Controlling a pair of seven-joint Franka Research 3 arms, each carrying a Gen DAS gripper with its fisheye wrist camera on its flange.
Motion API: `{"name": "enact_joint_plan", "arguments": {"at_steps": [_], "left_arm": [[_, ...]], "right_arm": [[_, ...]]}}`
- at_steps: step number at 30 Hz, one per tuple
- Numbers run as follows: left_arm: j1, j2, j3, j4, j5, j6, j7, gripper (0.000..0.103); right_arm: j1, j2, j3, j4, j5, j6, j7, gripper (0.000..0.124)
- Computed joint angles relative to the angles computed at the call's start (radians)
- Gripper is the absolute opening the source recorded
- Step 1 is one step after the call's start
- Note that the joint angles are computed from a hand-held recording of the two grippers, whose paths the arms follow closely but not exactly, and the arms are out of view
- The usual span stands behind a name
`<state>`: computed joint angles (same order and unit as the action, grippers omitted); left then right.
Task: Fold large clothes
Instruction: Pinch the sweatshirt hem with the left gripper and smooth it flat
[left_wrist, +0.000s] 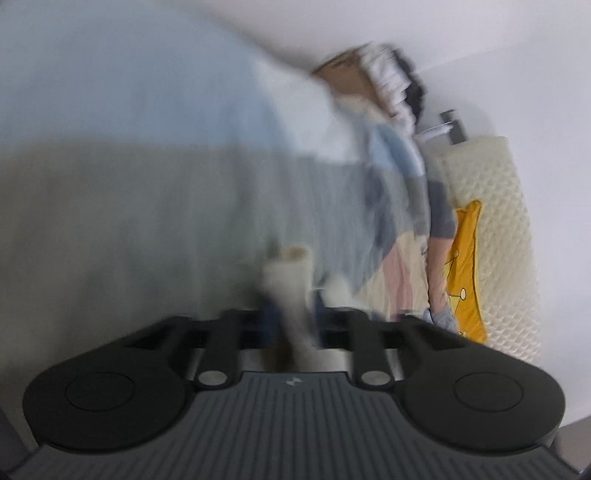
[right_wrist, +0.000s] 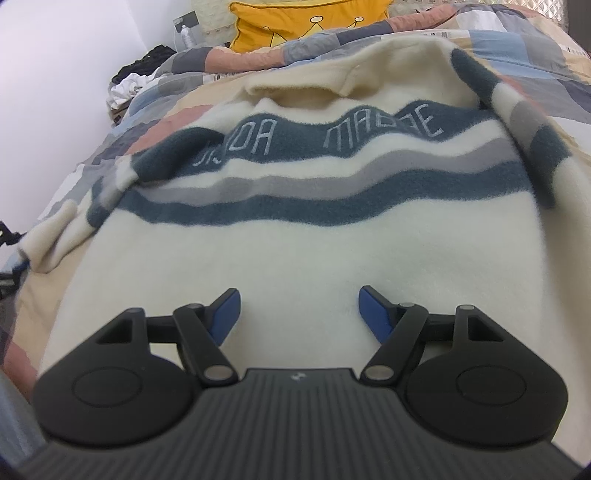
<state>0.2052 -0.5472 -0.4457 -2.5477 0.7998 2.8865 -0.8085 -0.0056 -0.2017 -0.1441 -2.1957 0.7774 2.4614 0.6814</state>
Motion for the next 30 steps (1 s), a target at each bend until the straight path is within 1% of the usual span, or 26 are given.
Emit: {"name": "enact_joint_plan", "arguments": {"at_steps": [2,5,6,8,9,11,13,17,20,22,23,24,26,29,30], "left_arm": [[-0.018,-0.005,0.020,0.028,0.005,-0.074,0.079,0.009],[-0.074,-0.011,0.088,0.072,-0.040,-0.208,0.218,0.008],[-0.080,-0.019,0.106,0.088,-0.047,-0.252,0.256,0.008],[-0.075,-0.033,0.126,0.125,-0.042,-0.349,0.327,0.008],[-0.070,-0.036,0.131,0.148,-0.034,-0.410,0.369,0.008],[-0.060,-0.040,0.149,0.174,-0.014,-0.487,0.425,0.008],[-0.065,-0.042,0.183,0.178,-0.023,-0.510,0.464,0.008],[-0.080,0.028,0.201,0.232,-0.046,-0.612,0.577,0.008],[-0.103,0.090,0.217,0.257,-0.083,-0.672,0.628,0.008],[-0.127,0.118,0.244,0.247,-0.113,-0.665,0.682,0.008],[-0.146,0.134,0.274,0.243,-0.156,-0.650,0.748,0.009],[-0.157,0.145,0.283,0.243,-0.181,-0.664,0.799,0.009],[-0.153,0.136,0.259,0.232,-0.140,-0.676,0.814,0.009],[-0.167,0.150,0.253,0.267,-0.152,-0.734,0.876,0.009],[-0.173,0.145,0.252,0.273,-0.160,-0.744,0.881,0.013]], "right_arm": [[0.000,0.003,0.004,0.001,-0.011,0.007,0.006,0.072],[0.003,-0.003,0.009,-0.009,-0.019,0.024,0.001,0.072],[0.005,-0.004,0.008,-0.012,-0.018,0.028,-0.003,0.072],[0.007,-0.006,0.008,-0.016,-0.020,0.035,-0.008,0.072],[0.008,-0.007,0.008,-0.016,-0.022,0.037,-0.006,0.072],[0.008,-0.006,0.007,-0.015,-0.024,0.035,0.000,0.072],[0.008,-0.003,0.006,-0.011,-0.023,0.032,0.012,0.072],[0.005,0.008,0.009,0.006,-0.035,0.021,0.040,0.073],[0.003,0.013,0.009,0.014,-0.040,0.015,0.052,0.073],[0.002,0.015,0.009,0.017,-0.041,0.011,0.057,0.075],[0.003,0.016,0.008,0.019,-0.038,0.007,0.054,0.075],[0.004,0.019,0.008,0.022,-0.031,0.008,0.048,0.074],[0.006,0.028,0.002,0.032,0.001,0.011,0.036,0.074],[-0.001,0.039,-0.001,0.050,0.023,-0.009,0.046,0.074],[-0.004,0.040,-0.001,0.053,0.028,-0.015,0.050,0.073]]}}
